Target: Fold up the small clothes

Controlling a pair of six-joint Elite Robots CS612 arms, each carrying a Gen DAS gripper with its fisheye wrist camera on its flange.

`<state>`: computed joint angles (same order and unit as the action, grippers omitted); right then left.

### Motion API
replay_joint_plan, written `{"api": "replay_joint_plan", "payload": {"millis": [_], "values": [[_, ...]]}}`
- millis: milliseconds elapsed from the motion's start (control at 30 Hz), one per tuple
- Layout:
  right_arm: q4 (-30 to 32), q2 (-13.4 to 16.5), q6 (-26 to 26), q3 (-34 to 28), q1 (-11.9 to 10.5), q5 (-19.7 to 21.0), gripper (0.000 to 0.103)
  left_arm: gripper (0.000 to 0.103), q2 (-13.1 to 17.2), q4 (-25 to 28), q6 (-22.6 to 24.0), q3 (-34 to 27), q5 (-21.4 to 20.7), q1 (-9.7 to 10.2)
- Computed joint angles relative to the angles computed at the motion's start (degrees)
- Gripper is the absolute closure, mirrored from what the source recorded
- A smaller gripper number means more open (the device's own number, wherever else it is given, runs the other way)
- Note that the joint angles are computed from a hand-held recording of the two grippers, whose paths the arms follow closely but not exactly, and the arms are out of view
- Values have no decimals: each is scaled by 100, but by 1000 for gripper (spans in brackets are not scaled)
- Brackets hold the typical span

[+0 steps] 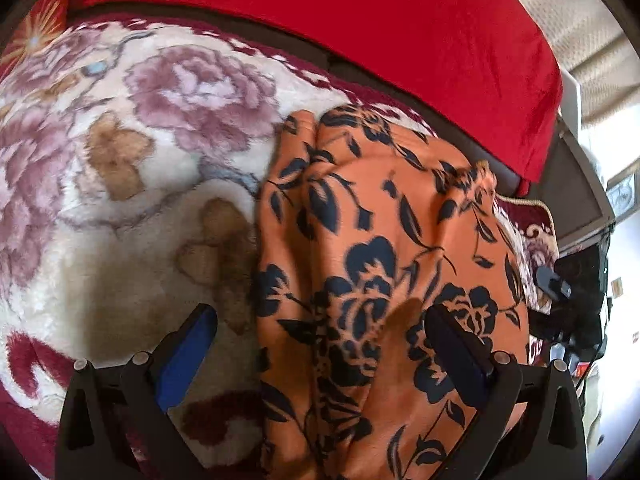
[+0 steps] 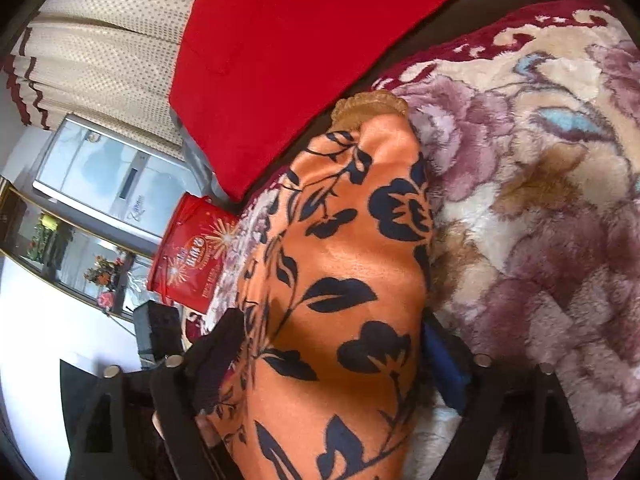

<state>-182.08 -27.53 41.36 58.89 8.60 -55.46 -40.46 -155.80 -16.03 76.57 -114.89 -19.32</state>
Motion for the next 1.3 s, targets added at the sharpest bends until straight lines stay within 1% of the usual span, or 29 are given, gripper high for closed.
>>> {"api": "replay_joint_plan", "payload": {"millis": [67, 133, 167, 200, 233, 267, 300, 367, 400, 467, 500, 533, 600, 667, 700, 733, 800, 867, 933, 1000, 1067, 1100, 1133, 1167, 1200, 1233, 1267, 1300], "values": [[-62, 19, -5, -30, 23, -31, 12, 0, 9, 41, 64, -8, -156, -34], [-85, 47, -24, -79, 46, -54, 12, 0, 29, 160, 171, -61, -149, -89], [-9, 67, -63, -127, 53, -67, 12, 2, 28, 172, 194, -61, -143, -110], [117, 86, -134, -186, 66, -64, 13, 7, 36, 129, 185, -57, -199, -124], [227, 112, -205, -252, 80, -65, 14, 20, 68, 159, 181, -108, -297, -117], [277, 117, -279, -280, 100, -147, 15, 24, 81, 186, 172, -119, -386, -120], [311, 113, -361, -287, 120, -226, 16, 27, 62, 135, 153, -86, -333, -142], [488, 58, -657, -260, 167, -469, 24, 42, 7, 66, 165, -20, -276, -180], [497, 43, -720, -244, 177, -532, 26, 44, -42, -19, 172, 34, -162, -215], [295, 80, -599, -274, 175, -430, 40, 56, -108, -62, 273, 91, 40, -260], [154, 105, -518, -290, 172, -371, 41, 59, -163, -115, 307, 141, 163, -302], [46, 103, -541, -281, 183, -406, 42, 61, -201, -159, 326, 176, 226, -330], [-27, 27, -807, -206, 227, -554, 49, 62, -312, -252, 394, 276, 315, -371], [-263, -40, -947, -111, 241, -548, 56, 65, -413, -360, 410, 372, 317, -386], [-370, -69, -972, -67, 236, -514, 57, 66, -462, -471, 401, 423, 250, -404], [-509, -135, -1034, 31, 242, -572, 57, 67, -489, -580, 436, 465, 235, -426], [-722, -247, -1128, 225, 230, -662, 58, 67, -557, -770, 542, 537, 414, -548], [-985, -364, -1097, 442, 181, -716, 59, 67, -565, -766, 476, 537, 309, -584], [-1177, -488, -1067, 685, 121, -849, 59, 67, -514, -671, 373, 435, 255, -667], [-1281, -591, -1029, 893, 54, -980, 60, 67, -492, -626, 425, 370, 460, -814], [-1321, -669, -847, 1099, -42, -1132, 60, 67, -446, -559, 441, 281, 628, -916], [-1317, -692, -754, 1175, -83, -1205, 60, 66, -432, -523, 370, 255, 763, -964], [-1289, -701, -634, 1233, -126, -1288, 60, 64, -435, -497, 325, 255, 933, -999], [-1163, -701, -519, 1266, -169, -1371, 60, 61, -494, -486, 355, 350, 1222, -1062], [-955, -692, -400, 1256, -201, -1404, 59, 57, -524, -448, 368, 383, 1375, -1086], [-638, -654, -228, 1204, -254, -1270, 56, 51, -531, -381, 342, 382, 1482, -1099], [-381, -609, 13, 1166, -298, -1161, 48, 49, -540, -277, 297, 377, 1550, -1089], [-363, -588, 221, 1170, -318, -1144, 46, 49, -614, -238, 228, 471, 1568, -1066]]}}
